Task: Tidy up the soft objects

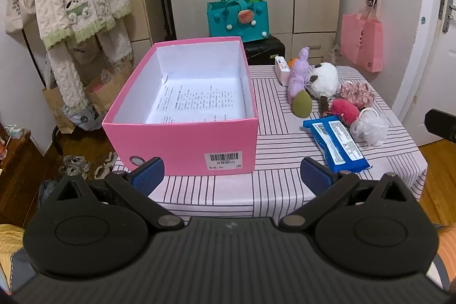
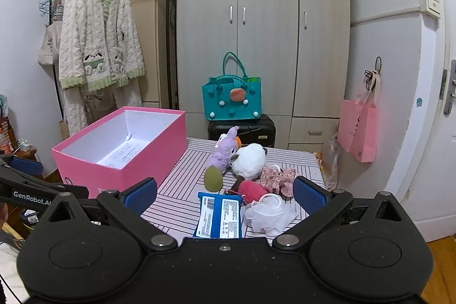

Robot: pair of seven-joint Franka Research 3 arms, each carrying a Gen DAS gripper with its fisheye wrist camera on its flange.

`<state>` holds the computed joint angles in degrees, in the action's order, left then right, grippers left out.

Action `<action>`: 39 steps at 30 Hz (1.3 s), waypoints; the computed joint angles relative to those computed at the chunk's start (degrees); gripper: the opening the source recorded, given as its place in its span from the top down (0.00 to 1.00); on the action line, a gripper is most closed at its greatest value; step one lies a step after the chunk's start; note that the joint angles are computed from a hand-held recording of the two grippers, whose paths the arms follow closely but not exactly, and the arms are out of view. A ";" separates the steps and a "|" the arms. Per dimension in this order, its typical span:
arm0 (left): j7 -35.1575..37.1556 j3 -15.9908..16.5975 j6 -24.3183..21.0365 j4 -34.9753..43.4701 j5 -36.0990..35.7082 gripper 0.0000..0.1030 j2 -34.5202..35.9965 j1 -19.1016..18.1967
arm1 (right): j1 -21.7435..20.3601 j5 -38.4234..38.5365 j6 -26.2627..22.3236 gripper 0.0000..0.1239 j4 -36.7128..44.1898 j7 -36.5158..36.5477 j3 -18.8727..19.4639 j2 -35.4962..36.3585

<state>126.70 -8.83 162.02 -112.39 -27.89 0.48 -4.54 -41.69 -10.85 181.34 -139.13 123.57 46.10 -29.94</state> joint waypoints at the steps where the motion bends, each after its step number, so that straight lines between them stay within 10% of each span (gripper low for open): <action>1: 0.35 -0.03 0.23 -0.05 -0.51 0.00 0.04 -0.01 | -0.18 0.02 0.07 0.17 0.05 0.12 0.10 0.11; 28: 5.08 -1.24 4.41 -0.19 -6.55 0.00 1.66 0.20 | -4.25 6.27 5.19 0.17 -0.58 -5.89 4.56 1.99; 35: 10.78 -2.93 3.16 3.28 -14.00 0.00 3.65 1.08 | -1.77 8.91 10.00 0.17 -2.29 -12.41 0.64 6.63; 39: 5.13 -4.04 6.37 5.76 -8.82 0.00 6.60 0.59 | -9.52 13.39 9.78 0.17 -1.76 -12.65 6.34 7.59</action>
<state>131.83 -12.88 168.39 -106.64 -36.71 7.08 -3.95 -51.21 2.54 191.12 -140.89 110.92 52.44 -22.35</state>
